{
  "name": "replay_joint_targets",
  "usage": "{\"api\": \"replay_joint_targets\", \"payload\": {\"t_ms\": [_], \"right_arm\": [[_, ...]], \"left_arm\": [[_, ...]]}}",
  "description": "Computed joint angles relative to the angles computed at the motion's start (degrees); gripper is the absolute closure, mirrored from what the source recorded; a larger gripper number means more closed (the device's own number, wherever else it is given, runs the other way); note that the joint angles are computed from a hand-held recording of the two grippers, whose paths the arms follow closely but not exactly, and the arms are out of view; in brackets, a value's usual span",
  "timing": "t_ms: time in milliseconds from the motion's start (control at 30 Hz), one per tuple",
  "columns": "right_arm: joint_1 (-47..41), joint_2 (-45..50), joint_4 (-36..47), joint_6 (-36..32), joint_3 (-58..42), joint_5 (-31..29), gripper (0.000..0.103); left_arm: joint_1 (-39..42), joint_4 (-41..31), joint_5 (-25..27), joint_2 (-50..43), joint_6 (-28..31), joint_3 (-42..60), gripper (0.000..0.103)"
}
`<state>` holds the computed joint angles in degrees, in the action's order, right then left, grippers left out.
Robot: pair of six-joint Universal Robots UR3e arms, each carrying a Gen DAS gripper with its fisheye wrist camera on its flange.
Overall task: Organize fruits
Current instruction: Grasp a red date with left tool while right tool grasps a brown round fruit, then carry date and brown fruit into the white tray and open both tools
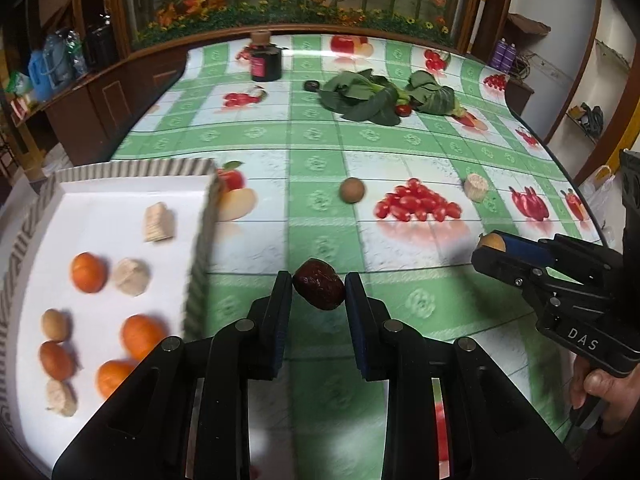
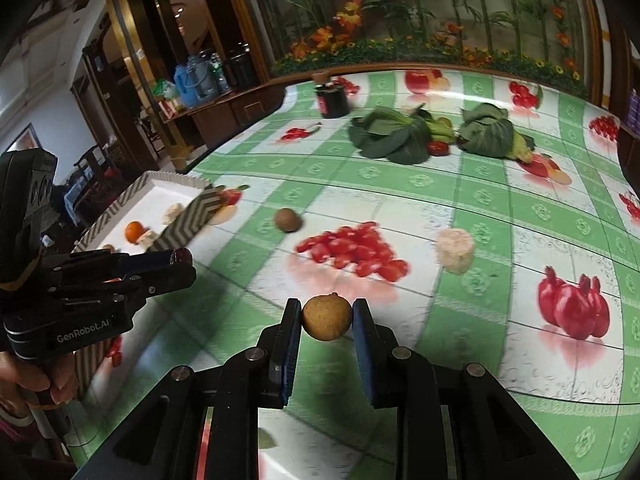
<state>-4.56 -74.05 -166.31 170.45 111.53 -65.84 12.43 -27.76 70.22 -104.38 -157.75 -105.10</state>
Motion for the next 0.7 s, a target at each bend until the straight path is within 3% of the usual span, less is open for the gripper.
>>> {"api": "replay_joint_targets", "payload": {"t_ms": [700], "right_arm": [[12.6, 7.1, 3.6, 3.3, -11.4, -2.8, 0.078]], "left_arm": [[12.5, 3.0, -2.3, 7.8, 5.0, -8.9, 0.077]]}}
